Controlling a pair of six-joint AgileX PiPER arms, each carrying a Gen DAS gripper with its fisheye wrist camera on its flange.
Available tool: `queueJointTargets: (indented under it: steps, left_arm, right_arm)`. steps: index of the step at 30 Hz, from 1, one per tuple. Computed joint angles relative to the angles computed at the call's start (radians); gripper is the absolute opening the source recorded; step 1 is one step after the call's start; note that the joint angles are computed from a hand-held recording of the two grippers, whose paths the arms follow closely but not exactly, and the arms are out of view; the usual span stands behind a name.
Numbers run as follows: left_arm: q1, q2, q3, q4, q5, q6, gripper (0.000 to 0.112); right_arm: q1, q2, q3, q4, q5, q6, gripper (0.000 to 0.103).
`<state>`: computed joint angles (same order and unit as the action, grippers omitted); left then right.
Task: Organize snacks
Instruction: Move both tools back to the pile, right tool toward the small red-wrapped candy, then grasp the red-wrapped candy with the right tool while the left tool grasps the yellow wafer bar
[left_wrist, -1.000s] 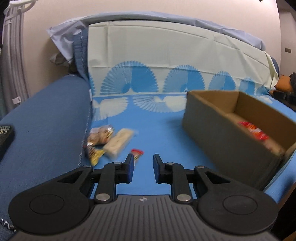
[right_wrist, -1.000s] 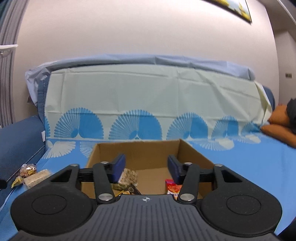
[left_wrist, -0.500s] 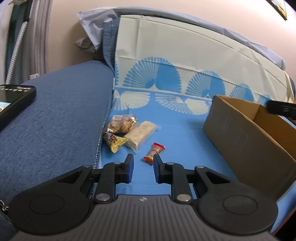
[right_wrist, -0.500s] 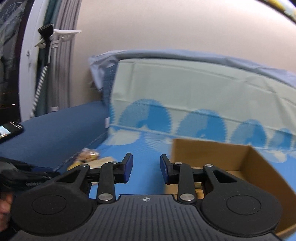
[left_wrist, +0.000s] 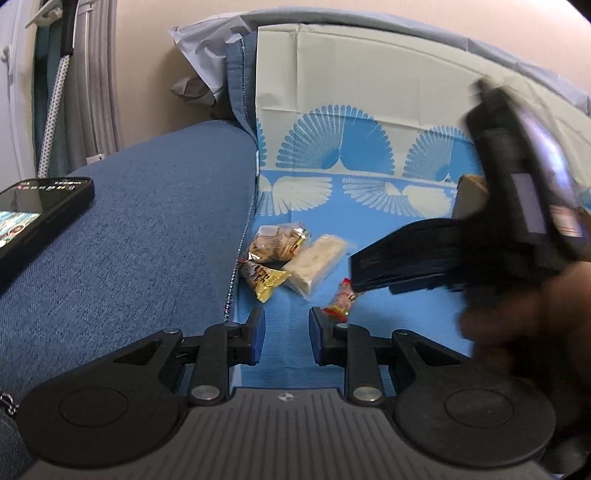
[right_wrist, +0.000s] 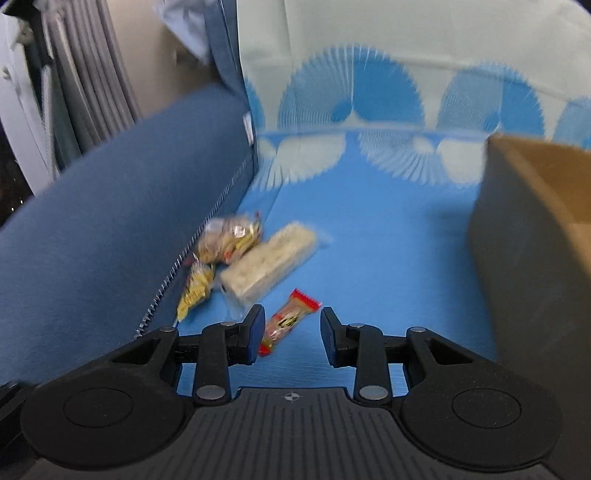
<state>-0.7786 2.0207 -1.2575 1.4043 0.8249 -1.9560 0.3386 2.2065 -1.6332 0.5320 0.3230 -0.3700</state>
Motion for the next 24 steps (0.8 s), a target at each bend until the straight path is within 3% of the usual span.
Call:
queueJointTargets:
  steps: [4, 6, 8, 11, 14, 19, 21, 23, 24]
  left_arm:
    - [0.005, 0.027, -0.044, -0.032, 0.025, 0.046, 0.028]
    - [0.014, 0.046, -0.074, -0.046, 0.030, 0.067, 0.029]
    - [0.025, 0.089, -0.141, -0.087, 0.050, 0.140, 0.031]
    - [0.049, 0.191, -0.296, -0.164, 0.103, 0.296, 0.035]
    - [0.087, 0.287, -0.452, -0.256, 0.141, 0.447, 0.037]
    - [0.125, 0.432, -0.698, -0.324, 0.217, 0.627, 0.041]
    - [0.132, 0.491, -0.801, -0.350, 0.257, 0.712, 0.042]
    - [0.143, 0.526, -0.865, -0.371, 0.284, 0.760, 0.031]
    - [0.152, 0.524, -0.865, -0.386, 0.285, 0.765, 0.012]
  right_arm:
    - [0.011, 0.161, -0.253, -0.234, 0.164, 0.302, 0.042]
    - [0.005, 0.227, -0.351, -0.250, 0.230, 0.337, 0.045]
    - [0.003, 0.266, -0.409, -0.223, 0.246, 0.288, 0.046]
    - [0.011, 0.248, -0.367, -0.202, 0.184, 0.127, 0.020]
    - [-0.012, 0.218, -0.304, -0.109, 0.154, 0.002, 0.000]
    - [-0.073, 0.202, -0.232, -0.026, 0.145, -0.073, 0.000]
    - [-0.096, 0.187, -0.185, 0.073, 0.133, -0.188, 0.000]
    - [-0.111, 0.168, -0.151, 0.192, 0.136, -0.302, 0.003]
    - [-0.115, 0.165, -0.152, 0.232, 0.147, -0.328, 0.004]
